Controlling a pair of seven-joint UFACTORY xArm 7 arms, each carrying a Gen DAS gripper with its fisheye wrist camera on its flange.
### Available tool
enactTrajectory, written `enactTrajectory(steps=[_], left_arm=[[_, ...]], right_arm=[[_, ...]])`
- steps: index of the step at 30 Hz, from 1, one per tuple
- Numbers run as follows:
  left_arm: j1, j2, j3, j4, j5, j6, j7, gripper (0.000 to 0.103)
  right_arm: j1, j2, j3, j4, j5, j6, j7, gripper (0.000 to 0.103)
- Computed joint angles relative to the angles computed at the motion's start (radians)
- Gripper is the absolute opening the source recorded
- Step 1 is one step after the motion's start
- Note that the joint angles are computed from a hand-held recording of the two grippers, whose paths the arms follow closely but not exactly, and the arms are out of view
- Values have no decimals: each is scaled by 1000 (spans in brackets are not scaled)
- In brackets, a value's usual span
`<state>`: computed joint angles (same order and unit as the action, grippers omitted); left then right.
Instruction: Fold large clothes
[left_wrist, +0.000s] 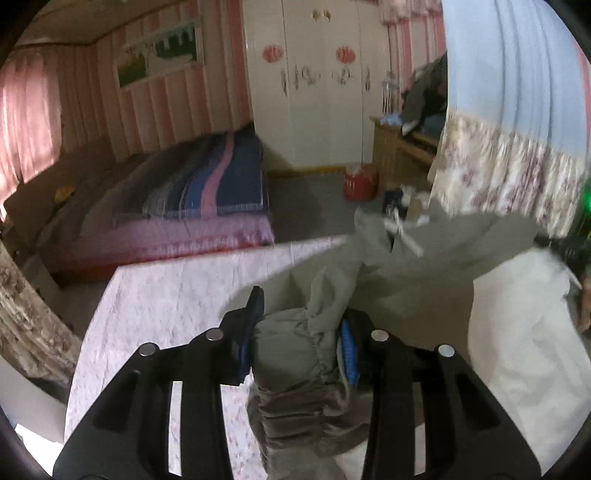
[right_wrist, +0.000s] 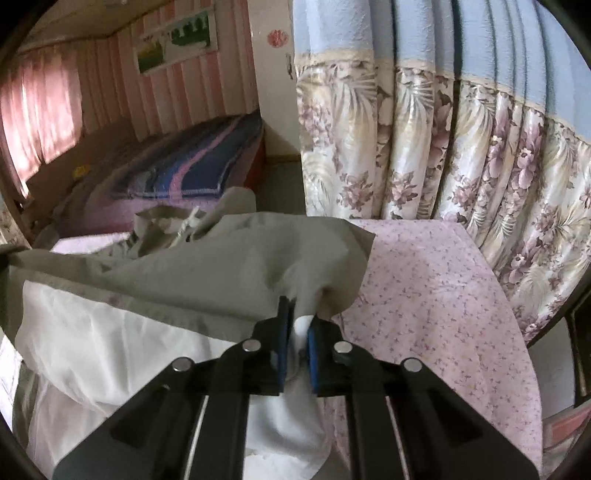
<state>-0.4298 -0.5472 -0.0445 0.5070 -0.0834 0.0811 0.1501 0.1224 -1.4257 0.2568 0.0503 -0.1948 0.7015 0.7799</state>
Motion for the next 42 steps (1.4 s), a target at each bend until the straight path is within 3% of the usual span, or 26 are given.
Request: enactTrajectory(steps=[3, 6, 8, 10, 11, 12, 14, 18, 22, 27, 31, 34, 36, 38, 42], left_arm=[[21, 23, -19, 5, 21, 7, 6, 38], [40, 116, -25, 44, 23, 111, 5, 43], [170, 176, -126, 33, 99, 84, -88, 60], [240, 211, -174, 30, 164, 96, -161, 80], [273, 223, -197, 27, 203, 98, -199, 93], [285, 228, -201, 22, 231, 101, -218, 96], [246, 231, -149, 5, 217, 90, -197, 100], [246, 161, -124, -18, 212, 104, -211, 100], [299, -8, -182, -49, 249, 93, -297, 99], [322, -113, -248, -23, 271, 159, -374, 100], [166, -88, -169, -30, 189, 180, -354, 100], [150, -16, -223, -35, 196, 135, -380, 100], [188, 56, -282, -27, 224, 111, -434, 100], [300, 118, -376, -4, 310, 106, -528, 100], [434, 181, -457, 9, 463, 82, -647, 94]], right_arm=[[-19, -65, 25, -34, -17, -24, 33, 8], [-48, 46, -9, -24, -14, -72, 26, 10], [-57, 155, -2, -5, -18, -87, 12, 14], [-67, 222, 16, -2, -29, -81, 14, 41], [-73, 236, 25, -3, -38, -75, 21, 49], [-81, 235, 37, -10, -49, -70, 32, 60], [-71, 183, 10, -31, -48, -41, 40, 64], [-13, 41, 12, -4, -20, 79, 74, 66], [61, 25, 78, 80, -11, 93, 103, 80], [123, 185, 142, 155, 28, -21, 166, 81], [130, 371, 172, 176, 17, -144, 196, 81], [112, 487, 202, 189, -15, -204, 231, 81], [93, 548, 213, 200, -46, -213, 246, 81], [89, 583, 212, 198, -77, -198, 247, 81], [91, 516, 204, 167, -139, -81, 251, 81]])
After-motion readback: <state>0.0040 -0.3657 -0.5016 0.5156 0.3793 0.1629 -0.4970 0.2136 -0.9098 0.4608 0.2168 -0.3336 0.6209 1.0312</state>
